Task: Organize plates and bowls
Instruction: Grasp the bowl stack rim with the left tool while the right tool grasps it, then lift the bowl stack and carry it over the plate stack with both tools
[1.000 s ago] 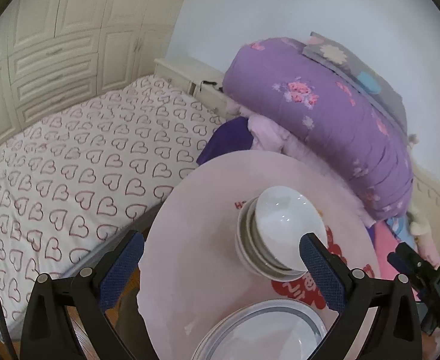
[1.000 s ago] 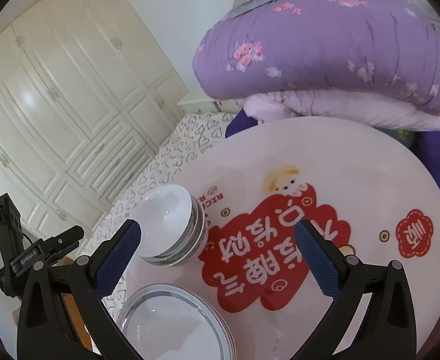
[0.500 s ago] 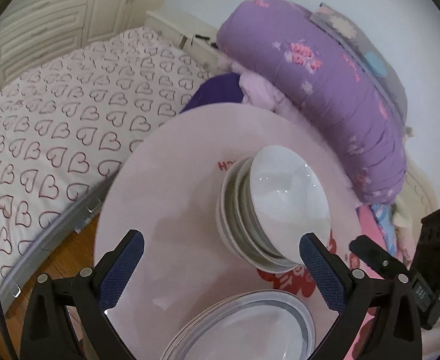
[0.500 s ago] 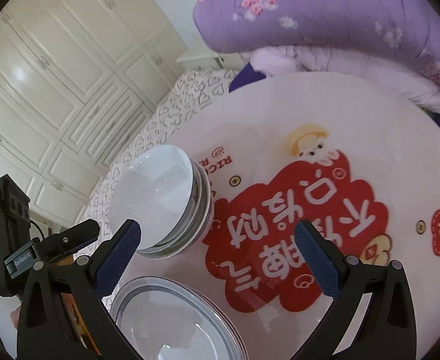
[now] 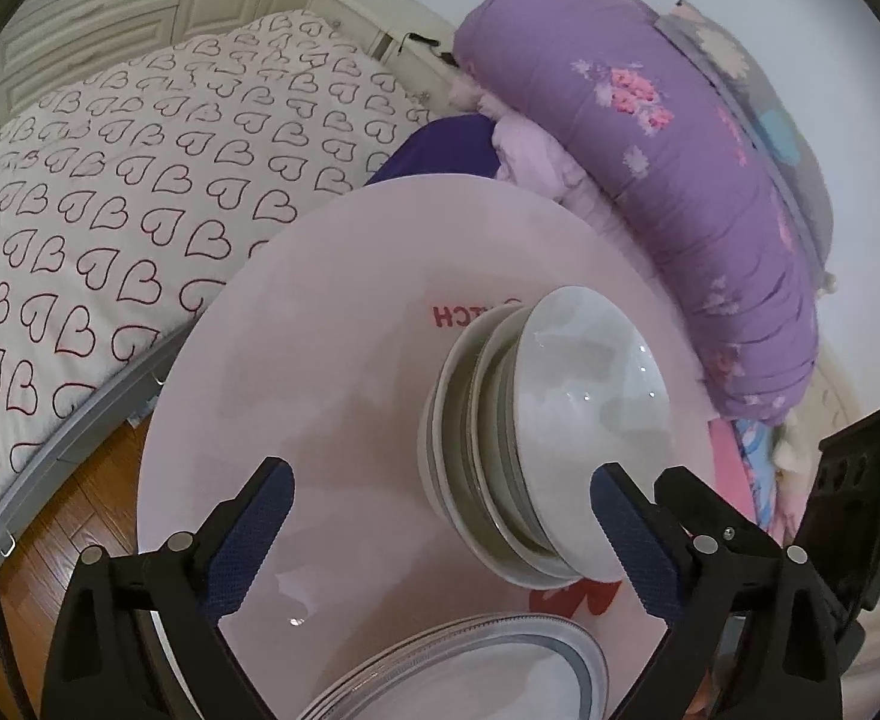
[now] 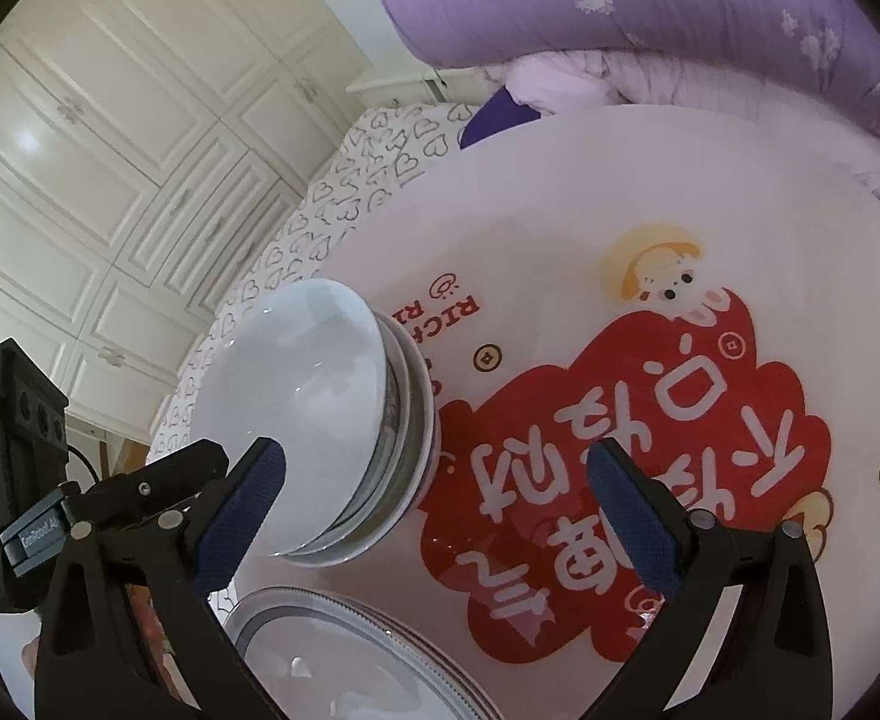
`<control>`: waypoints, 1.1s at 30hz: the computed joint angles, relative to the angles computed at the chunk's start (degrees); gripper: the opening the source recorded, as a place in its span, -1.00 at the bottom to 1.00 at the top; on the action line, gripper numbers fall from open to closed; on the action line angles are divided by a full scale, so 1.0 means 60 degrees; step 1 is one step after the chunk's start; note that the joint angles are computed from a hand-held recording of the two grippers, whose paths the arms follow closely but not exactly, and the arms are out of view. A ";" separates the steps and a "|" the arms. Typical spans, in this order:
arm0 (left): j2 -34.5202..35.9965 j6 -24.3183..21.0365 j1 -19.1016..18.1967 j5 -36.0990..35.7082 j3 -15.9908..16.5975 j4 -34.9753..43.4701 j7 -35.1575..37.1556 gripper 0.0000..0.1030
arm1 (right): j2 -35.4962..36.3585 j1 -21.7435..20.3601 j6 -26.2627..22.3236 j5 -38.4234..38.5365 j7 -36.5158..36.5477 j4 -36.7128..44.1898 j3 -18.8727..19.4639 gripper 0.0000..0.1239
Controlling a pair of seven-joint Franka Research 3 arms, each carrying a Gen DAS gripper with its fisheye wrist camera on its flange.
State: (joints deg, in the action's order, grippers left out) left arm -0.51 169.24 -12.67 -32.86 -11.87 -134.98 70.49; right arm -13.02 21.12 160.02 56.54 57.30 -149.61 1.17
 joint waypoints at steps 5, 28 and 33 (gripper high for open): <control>0.0309 -0.0077 0.0082 0.0172 -0.0071 0.0225 -0.0239 0.65 | 0.0298 -0.0063 -0.0149 0.0008 0.0103 0.0193 -0.0020 0.44; 0.1189 -0.0593 0.0501 0.0899 -0.0667 0.1136 -0.0557 -0.10 | 0.0735 -0.0147 -0.0500 0.0376 0.0516 0.0516 0.0355 -0.42; 0.1029 -0.0663 0.0510 0.1016 -0.0696 0.1018 -0.0642 -0.12 | 0.0725 -0.0104 -0.0473 0.0381 0.0528 0.0519 0.0290 -0.44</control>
